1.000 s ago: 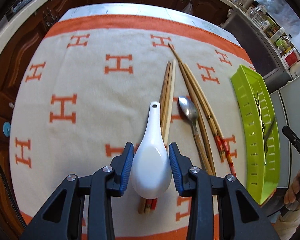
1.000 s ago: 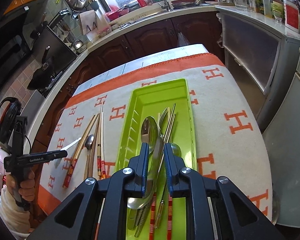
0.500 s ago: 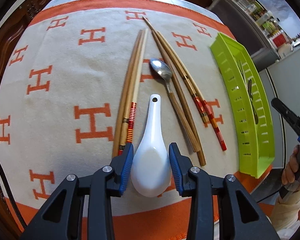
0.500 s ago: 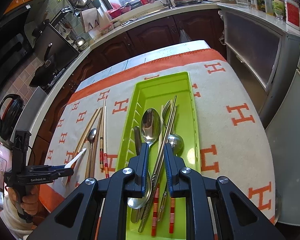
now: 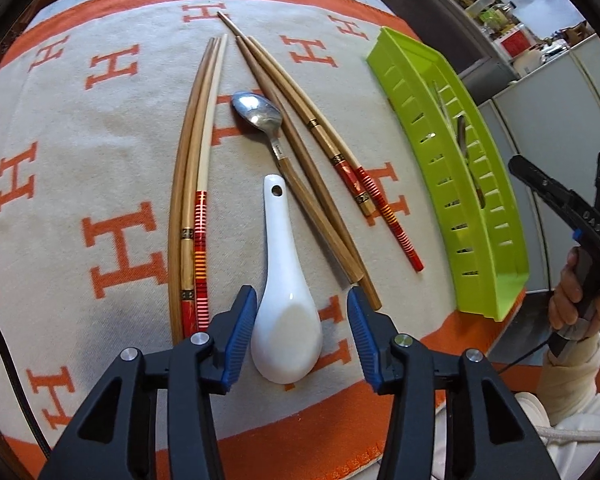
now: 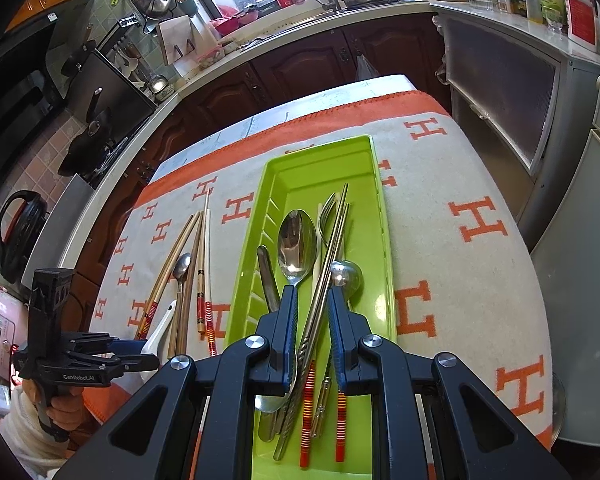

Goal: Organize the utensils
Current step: 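Close the left tool around the white ceramic soup spoon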

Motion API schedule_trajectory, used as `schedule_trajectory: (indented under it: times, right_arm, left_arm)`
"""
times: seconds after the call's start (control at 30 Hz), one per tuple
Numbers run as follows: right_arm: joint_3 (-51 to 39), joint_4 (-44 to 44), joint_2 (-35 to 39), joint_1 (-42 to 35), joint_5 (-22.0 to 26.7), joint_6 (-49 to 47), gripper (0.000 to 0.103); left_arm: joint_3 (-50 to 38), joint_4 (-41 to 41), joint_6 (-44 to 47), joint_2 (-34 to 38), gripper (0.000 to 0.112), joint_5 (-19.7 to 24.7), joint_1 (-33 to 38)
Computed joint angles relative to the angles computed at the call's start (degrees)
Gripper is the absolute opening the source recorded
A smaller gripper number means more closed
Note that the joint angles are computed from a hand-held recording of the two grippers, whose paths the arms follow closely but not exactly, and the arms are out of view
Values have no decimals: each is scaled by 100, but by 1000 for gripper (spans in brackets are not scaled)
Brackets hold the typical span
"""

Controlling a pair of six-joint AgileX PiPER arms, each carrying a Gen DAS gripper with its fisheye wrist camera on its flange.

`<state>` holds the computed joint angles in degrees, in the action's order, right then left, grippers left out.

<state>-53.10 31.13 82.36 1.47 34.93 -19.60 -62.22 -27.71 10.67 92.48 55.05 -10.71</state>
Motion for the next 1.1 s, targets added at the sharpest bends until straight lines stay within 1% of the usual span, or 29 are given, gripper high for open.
schedule_trajectory:
  times: [0.1,0.17,0.2,0.23,0.27,0.3,0.33,0.47,0.73,0.87,0.9,0.97,1.1]
  right_arm:
    - [25,7,-4,4,-12,-22,15]
    - [7,-18,1,12,4,14,15]
    - [25,7,-6,8,3,-15,15]
    - [15,-4,-4,14,11,-2,15]
    - [1,-33,-4,22,16,29,15]
    - [17,-40,-16,28,1,34,15]
    - [13,-5,-5,17,4,4,15]
    - [-7,3,6,14,18,21,15]
    - [68,180,-54,-44,44,-132,15]
    - [147,267,-104,-82,29,-201,15]
    - [174,321,-127,-104,30,-247,15]
    - [241,418,-178,-166,29,-356,15]
    - [349,549,-272,-309,64,-518,15]
  left_arm:
    - [137,-626,862,24,44,132,407]
    - [233,-904,1268,33,44,155,559]
    - [289,-966,1401,14,40,142,611]
    - [321,-963,1468,-10,34,134,653]
    - [333,-889,1459,-31,32,116,643]
    - [315,-797,1400,-31,24,116,632]
    - [296,-759,1355,-13,24,135,620]
    - [237,-399,884,-90,22,12,366]
    - [140,-83,-156,-469,7,-129,-248]
    - [-72,657,-979,-290,5,-114,-838]
    - [-94,748,-1088,-205,5,-79,-909]
    - [-67,915,-1283,-186,7,-163,-1024]
    - [-201,1388,-1821,-165,7,-77,-1239]
